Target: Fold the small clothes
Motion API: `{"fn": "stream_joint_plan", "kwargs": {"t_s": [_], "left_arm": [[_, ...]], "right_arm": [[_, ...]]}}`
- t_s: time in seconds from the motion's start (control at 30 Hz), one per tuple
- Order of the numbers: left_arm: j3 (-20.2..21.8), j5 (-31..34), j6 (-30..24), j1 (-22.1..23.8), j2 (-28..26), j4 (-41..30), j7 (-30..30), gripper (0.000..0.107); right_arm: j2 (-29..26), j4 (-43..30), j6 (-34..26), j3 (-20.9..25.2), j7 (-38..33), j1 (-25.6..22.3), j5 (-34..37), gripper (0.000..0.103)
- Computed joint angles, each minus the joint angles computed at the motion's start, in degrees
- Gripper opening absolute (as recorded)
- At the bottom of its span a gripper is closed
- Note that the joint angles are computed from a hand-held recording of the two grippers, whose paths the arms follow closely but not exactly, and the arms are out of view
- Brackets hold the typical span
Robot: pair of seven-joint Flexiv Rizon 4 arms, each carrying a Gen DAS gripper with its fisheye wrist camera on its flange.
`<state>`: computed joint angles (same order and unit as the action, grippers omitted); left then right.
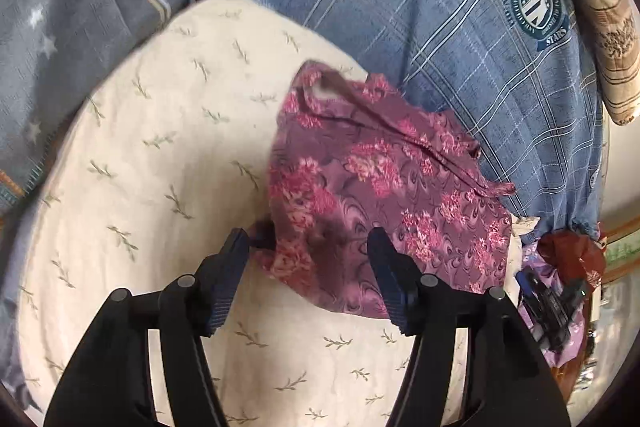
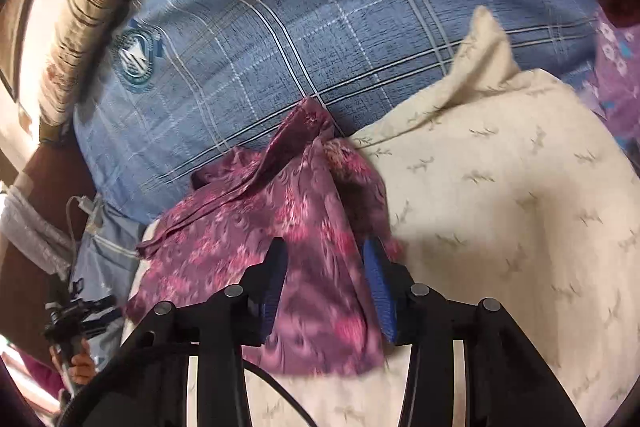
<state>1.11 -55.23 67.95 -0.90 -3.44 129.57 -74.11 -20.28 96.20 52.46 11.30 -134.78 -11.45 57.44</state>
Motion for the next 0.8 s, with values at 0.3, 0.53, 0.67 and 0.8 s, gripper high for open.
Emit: {"fn": "stream_joint_plan", "kwargs": {"t_s": [0.3,0.53,0.67,0.8], "left_arm": [[0.01,16.52,-6.84,2.96,-11.93,-15.24,-10.81,0.061],[6.12,41.06,-15.27,1.28,-25.64,-37.99,-34.81,0.060],[1.47,37.36,-12.54,5.99,-24.80,-36.74,-33.52,0.057],[-4.26,29.25,-5.80,9.57,-18.49,-26.43,-20.16,0.058]], "right_arm": [[-9.02,-4.75,12.49,-1.93,14.83,13.35,-19.16,0.006],[-14.28,-10.41,8.24,3.15,22.16,5.49,-17.60,0.006],[-16.17,-11.45,4.70,6.89,22.87,0.45,-15.32,0.013],[-14.02,-9.31,13.46,7.22,20.41,0.91,-13.80,0.033]]}}
